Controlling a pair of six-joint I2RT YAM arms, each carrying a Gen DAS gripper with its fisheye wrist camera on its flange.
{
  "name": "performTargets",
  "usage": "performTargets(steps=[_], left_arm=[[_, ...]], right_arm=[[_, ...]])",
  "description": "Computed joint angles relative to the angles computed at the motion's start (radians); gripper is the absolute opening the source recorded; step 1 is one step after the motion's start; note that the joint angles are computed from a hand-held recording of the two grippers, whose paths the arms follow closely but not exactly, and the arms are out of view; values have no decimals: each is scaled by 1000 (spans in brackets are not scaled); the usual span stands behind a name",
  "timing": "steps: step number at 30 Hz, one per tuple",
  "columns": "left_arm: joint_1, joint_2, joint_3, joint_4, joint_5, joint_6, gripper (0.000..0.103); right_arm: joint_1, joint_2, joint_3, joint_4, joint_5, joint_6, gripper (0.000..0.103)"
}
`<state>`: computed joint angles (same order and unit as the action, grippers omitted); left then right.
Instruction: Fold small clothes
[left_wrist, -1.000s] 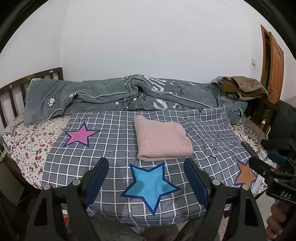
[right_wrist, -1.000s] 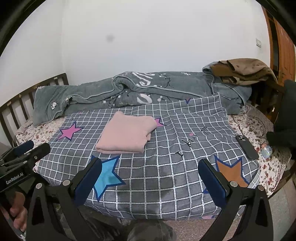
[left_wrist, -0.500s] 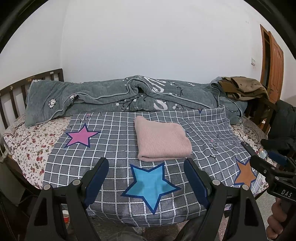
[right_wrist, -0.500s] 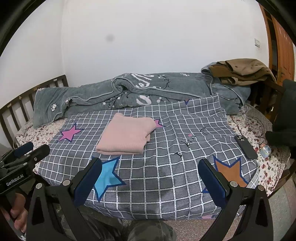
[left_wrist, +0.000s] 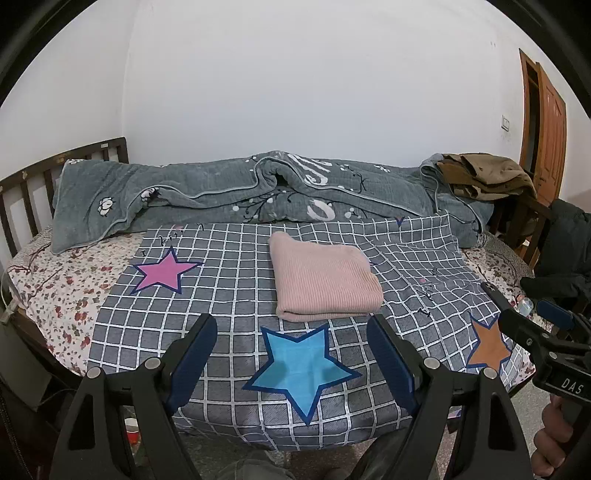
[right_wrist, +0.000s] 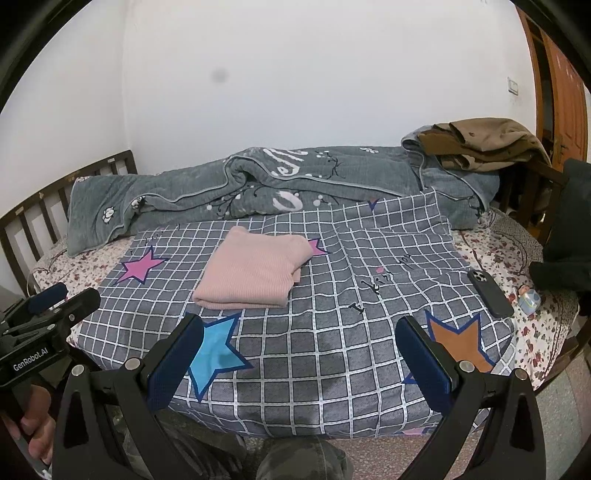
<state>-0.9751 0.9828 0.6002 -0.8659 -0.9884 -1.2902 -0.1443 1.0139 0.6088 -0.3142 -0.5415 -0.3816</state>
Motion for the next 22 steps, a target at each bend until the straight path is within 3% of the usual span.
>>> performTargets(steps=[22], left_arm=[[-59, 9, 45, -118, -25, -100, 82]], right_arm=[[-9, -22, 0, -18, -7, -6, 102]])
